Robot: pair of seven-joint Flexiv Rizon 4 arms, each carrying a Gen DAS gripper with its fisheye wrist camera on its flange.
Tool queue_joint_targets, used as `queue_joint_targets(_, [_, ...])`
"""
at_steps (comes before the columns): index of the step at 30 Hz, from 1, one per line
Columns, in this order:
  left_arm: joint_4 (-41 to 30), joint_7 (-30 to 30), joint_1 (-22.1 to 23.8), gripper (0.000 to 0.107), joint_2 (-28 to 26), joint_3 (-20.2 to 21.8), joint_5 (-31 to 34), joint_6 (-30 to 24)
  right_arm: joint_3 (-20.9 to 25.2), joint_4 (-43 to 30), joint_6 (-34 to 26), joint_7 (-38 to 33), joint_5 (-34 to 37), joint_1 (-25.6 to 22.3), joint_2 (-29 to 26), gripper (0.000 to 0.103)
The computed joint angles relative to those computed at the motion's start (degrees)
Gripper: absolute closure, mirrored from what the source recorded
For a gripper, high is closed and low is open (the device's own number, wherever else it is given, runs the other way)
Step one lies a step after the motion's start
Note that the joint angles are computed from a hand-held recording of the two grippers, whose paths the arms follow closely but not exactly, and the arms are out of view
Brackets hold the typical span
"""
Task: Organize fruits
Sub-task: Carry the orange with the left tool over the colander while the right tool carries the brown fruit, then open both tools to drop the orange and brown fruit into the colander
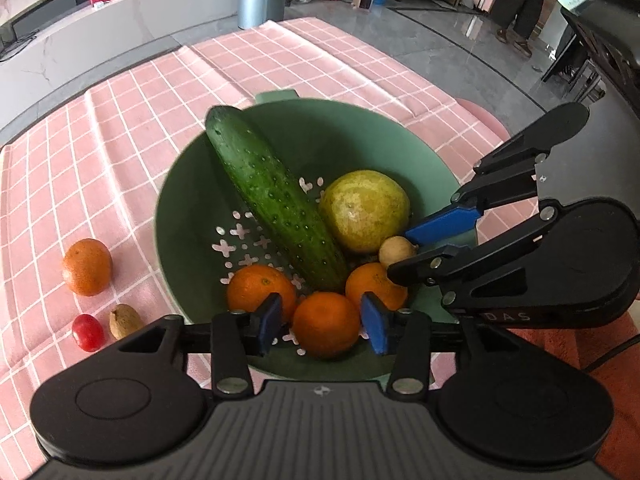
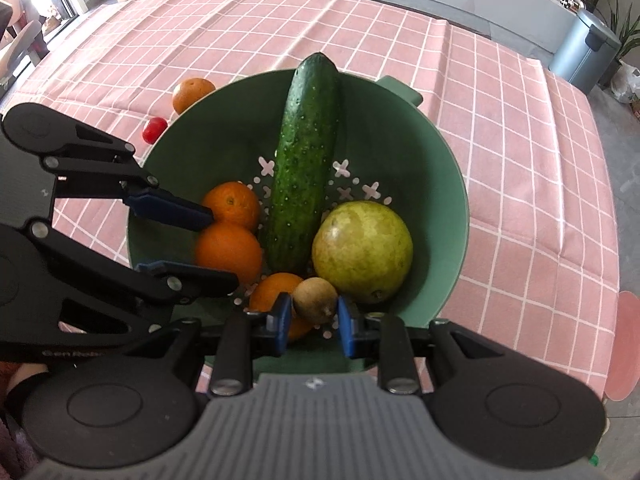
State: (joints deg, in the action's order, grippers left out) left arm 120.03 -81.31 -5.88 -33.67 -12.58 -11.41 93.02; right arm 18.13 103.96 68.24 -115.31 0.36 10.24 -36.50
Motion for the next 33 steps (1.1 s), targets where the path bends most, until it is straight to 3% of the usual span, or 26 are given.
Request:
queue_joint_targets(3, [1.5,-0.1,1.3,0.048,1.1,-1.3,0.3,1.9,-0.2,0.7,1.0,0.5,0.1,0.2,0.8,0.078])
queue_joint_targets(5, [3.1,-0.5,2.7,0.048,2.0,-2.6,0.7,3.8,-0.3,1.8,2.8,0.9,0.1,0.4,1.6,0.070])
queue_joint_targets(10, [7.5,-3.5,5.3,0.048,5.2,-3.7,2.6,9.0,2.2,4.2,8.2,1.0,2.2,-0.9,3.4,0.068])
queue_joint_targets(17, [13.6,-9.0,2.1,0.048,10.7,4.3,4.3,15.1,10.4,7.2,17.2,1.6,6.4,-4.4,3.8,0.064])
queue_joint_targets(22, [17.6,-10.6,-1.3,0.048,13.4,10.2,3.5,17.6,14.6,9.4,24.4,3.9,5.6,-5.0,2.4,0.064])
queue_joint_targets(25, [19.4,-9.9,-4.3,0.048,14.1,13.8,1.4,19.0,13.5,11.4,30.3,5.9,4.7,-2.1,1.9,0.064])
queue_joint_targets(28, [21.4,-9.8,-3.0,0.048,14.8,13.7,1.7,20.0,10.2,13.1,35.5,8.5,4.5,2.9,1.6,0.064])
queue_joint_targets(33, [23.1,-10.1,-0.6,0.048,14.6,13.1,2.6,21.1,7.5,14.8,40.5,12.0,3.4,7.3,0.5,0.064])
